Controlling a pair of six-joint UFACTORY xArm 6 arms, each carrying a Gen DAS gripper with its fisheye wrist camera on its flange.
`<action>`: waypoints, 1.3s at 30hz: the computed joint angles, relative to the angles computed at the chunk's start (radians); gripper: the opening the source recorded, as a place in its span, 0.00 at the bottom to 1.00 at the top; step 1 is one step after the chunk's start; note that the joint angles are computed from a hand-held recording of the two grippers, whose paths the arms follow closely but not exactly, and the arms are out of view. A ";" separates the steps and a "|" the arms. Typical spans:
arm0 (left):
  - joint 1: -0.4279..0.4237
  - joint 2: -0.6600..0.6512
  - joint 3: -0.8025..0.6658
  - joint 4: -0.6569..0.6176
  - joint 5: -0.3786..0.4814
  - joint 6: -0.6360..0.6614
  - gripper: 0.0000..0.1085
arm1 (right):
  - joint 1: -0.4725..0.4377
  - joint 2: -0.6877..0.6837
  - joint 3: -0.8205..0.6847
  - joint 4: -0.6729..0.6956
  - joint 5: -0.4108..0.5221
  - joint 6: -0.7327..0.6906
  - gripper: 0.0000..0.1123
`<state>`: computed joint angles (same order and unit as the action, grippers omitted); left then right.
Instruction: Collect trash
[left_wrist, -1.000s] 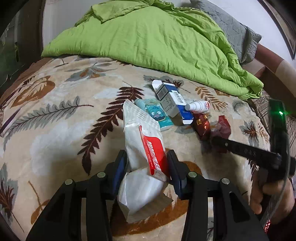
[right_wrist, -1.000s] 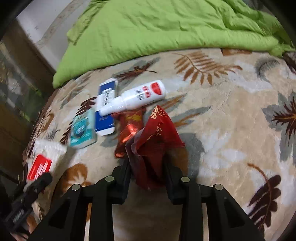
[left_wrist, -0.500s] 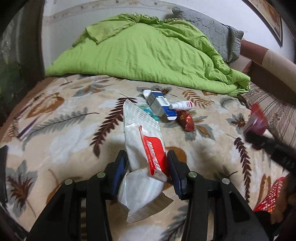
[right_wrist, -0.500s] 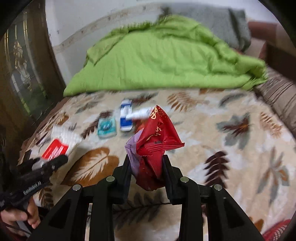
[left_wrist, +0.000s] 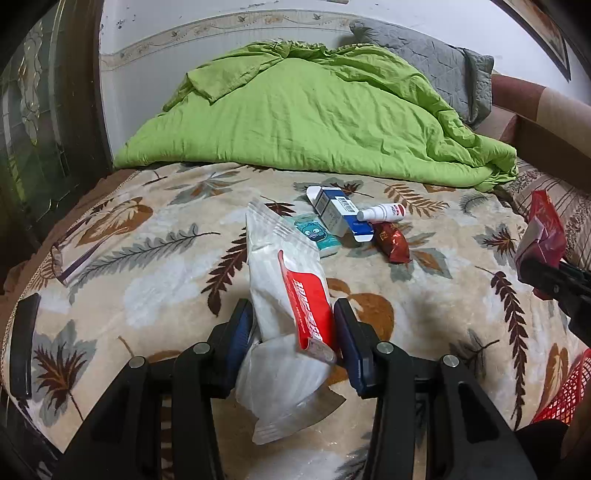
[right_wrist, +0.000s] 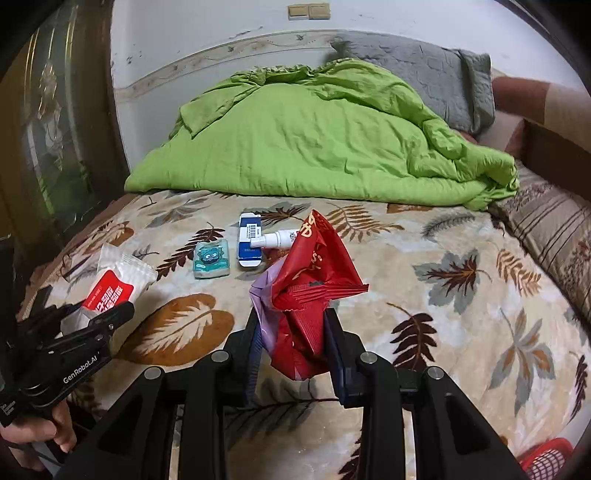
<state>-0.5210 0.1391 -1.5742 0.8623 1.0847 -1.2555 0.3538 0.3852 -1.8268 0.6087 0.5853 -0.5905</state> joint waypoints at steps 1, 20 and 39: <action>-0.002 0.001 -0.002 0.003 0.006 -0.004 0.41 | -0.001 -0.002 0.001 0.015 0.004 -0.019 0.30; -0.005 0.015 -0.014 0.015 0.020 0.006 0.41 | -0.003 0.013 -0.022 0.003 0.040 0.003 0.33; -0.006 0.021 -0.020 0.012 0.022 0.009 0.41 | -0.010 0.033 -0.053 -0.007 0.072 0.032 0.33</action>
